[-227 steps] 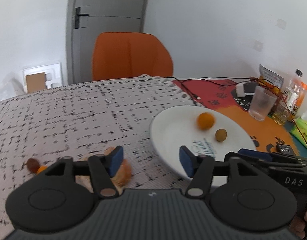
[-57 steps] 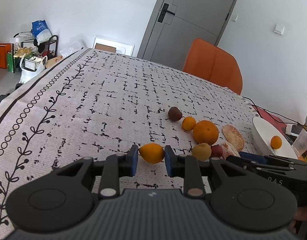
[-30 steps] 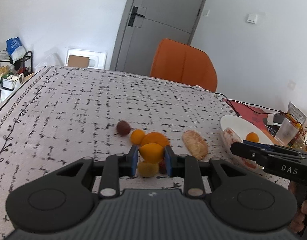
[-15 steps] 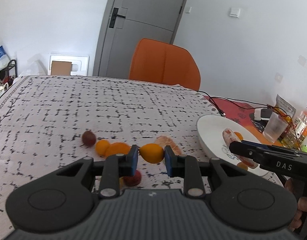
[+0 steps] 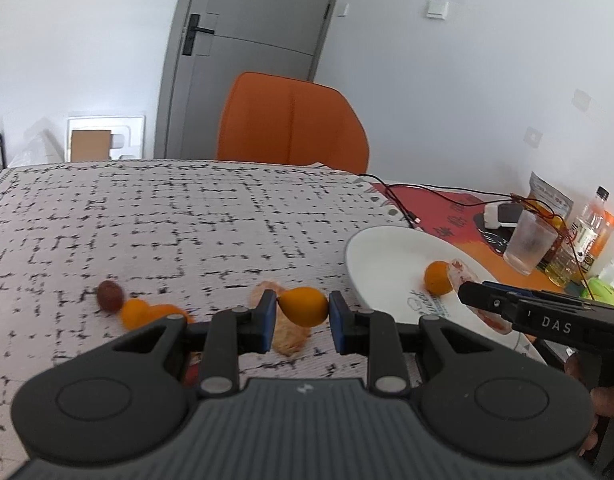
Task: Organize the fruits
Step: 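Carry the peeled segment to the white plate while the left tool carries the tangerine there, then open the right tool over the plate while the left tool releases the tangerine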
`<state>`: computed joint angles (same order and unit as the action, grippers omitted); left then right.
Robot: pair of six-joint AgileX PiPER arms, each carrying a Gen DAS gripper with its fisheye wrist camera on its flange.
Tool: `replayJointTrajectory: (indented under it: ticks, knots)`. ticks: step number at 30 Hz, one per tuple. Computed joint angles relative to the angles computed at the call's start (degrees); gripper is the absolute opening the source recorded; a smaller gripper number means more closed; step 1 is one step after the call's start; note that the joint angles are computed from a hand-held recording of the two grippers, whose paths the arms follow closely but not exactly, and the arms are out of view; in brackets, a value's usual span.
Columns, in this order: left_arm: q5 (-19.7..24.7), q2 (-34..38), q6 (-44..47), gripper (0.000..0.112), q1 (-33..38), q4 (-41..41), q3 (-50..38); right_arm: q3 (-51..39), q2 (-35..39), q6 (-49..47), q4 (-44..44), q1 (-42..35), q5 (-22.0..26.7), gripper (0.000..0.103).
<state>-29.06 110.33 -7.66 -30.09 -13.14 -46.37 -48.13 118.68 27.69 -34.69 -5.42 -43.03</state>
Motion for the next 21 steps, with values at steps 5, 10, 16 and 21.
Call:
replayJointTrajectory:
  ticks: [5, 10, 16, 21]
  knots:
    - [1.5, 1.7, 0.5, 0.026, -1.1, 0.4, -3.1, -0.5, 0.6, 0.0, 0.8, -1.8, 0.1, 0.036]
    - [3.5, 3.4, 1.2, 0.026, -1.9, 0.6, -6.5, -1.2, 1.3, -0.7, 2.4, -3.0, 0.8, 0.036]
    - [5.6, 4.9, 2.5, 0.026, -2.7, 0.4, -9.9, -2.1, 2.2, -1.5, 4.9, -3.6, 1.0, 0.038]
    - [7.5, 6.6, 3.2, 0.026, -3.3, 0.4, -13.0, -1.4, 2.1, -2.2, 5.6, -4.0, -0.3, 0.048]
